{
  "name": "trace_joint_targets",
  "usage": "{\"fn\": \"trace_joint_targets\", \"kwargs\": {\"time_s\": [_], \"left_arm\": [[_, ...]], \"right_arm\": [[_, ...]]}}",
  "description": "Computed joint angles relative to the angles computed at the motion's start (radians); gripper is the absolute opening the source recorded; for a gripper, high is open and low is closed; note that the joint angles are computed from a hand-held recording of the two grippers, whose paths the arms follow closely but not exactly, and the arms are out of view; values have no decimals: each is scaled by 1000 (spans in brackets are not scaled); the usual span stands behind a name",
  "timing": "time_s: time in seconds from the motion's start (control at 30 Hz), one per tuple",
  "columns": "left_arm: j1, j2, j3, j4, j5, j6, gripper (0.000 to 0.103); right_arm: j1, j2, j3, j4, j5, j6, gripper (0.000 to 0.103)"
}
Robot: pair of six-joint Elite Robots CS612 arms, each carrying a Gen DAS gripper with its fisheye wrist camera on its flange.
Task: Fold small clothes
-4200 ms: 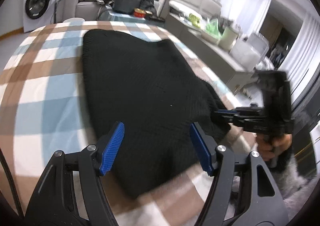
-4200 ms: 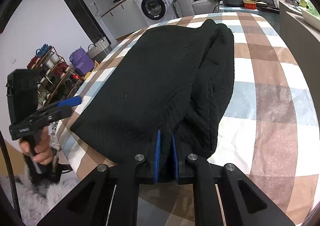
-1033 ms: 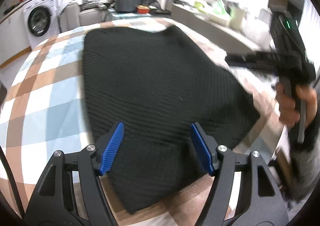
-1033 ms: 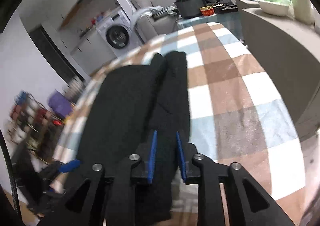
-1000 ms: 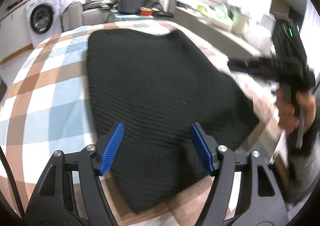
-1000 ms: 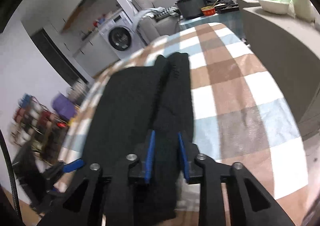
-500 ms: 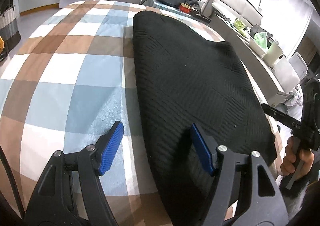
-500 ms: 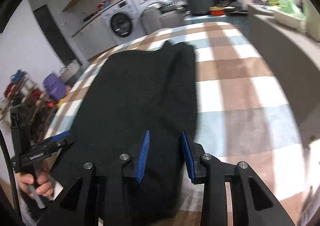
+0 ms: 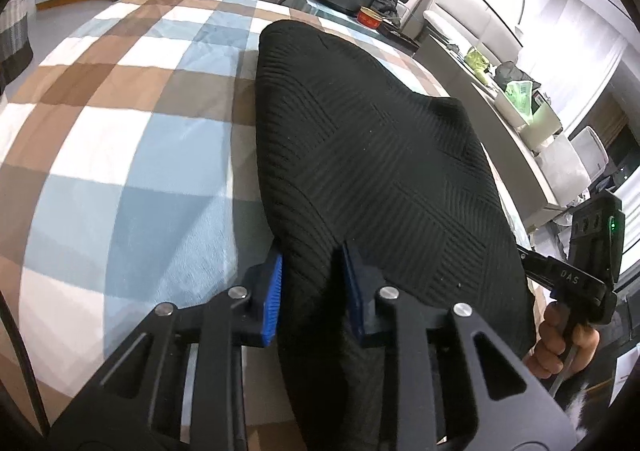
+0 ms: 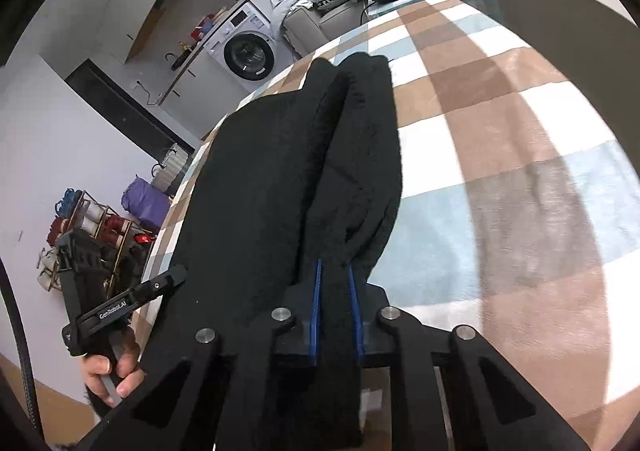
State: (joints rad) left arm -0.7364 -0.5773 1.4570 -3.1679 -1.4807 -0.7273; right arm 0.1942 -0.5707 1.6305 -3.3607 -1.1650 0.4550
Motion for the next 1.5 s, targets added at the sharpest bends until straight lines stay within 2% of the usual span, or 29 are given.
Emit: {"fn": "trace_joint_targets", "kwargs": {"time_s": [0.2, 0.4, 0.5, 0.53, 0.6, 0.63, 0.67, 0.73, 0.8, 0.87, 0.9, 1.0, 1.07, 1.13, 1.23, 1.37, 1.5], "left_arm": [[20, 5, -22, 25, 15, -22, 24], [37, 10, -31, 31, 21, -13, 24], [26, 3, -24, 44, 61, 18, 24], [21, -1, -21, 52, 80, 30, 25], [5, -14, -14, 91, 152, 57, 35], [-5, -21, -7, 103, 192, 73, 42], [-12, -25, 1, 94, 219, 87, 47], [-26, -33, 28, 37, 262, 127, 55], [-35, -40, 54, -17, 288, 151, 66], [-48, -47, 83, -89, 330, 179, 83], [-55, -49, 98, -134, 352, 195, 85], [-67, -56, 132, -226, 367, 222, 90], [-76, -58, 151, -287, 368, 237, 102], [-91, -55, 168, -365, 395, 272, 102], [-109, -56, 181, -418, 446, 306, 102], [-114, -53, 190, -460, 456, 318, 102], [-111, -43, 185, -475, 461, 319, 102]], "right_arm": [[16, 19, -69, 65, 0, 9, 13], [31, 33, -122, 117, -15, -21, 13], [38, 25, -113, 128, -43, -55, 16], [39, 21, -109, 133, -52, -67, 20], [43, 9, -95, 136, -85, -94, 35], [49, 1, -89, 133, -122, -107, 50], [52, -6, -78, 124, -157, -117, 59], [59, -19, -54, 93, -227, -144, 65], [62, -28, -27, 49, -256, -175, 74], [58, -36, 5, -8, -246, -183, 96], [56, -39, 17, -39, -236, -182, 101], [59, -40, 63, -184, -242, -205, 103], [64, -41, 82, -243, -242, -217, 103], [70, -39, 91, -286, -229, -224, 103], [78, -33, 103, -369, -228, -249, 103], [94, -22, 100, -459, -296, -289, 103], [102, -19, 104, -500, -314, -322, 103]]}}
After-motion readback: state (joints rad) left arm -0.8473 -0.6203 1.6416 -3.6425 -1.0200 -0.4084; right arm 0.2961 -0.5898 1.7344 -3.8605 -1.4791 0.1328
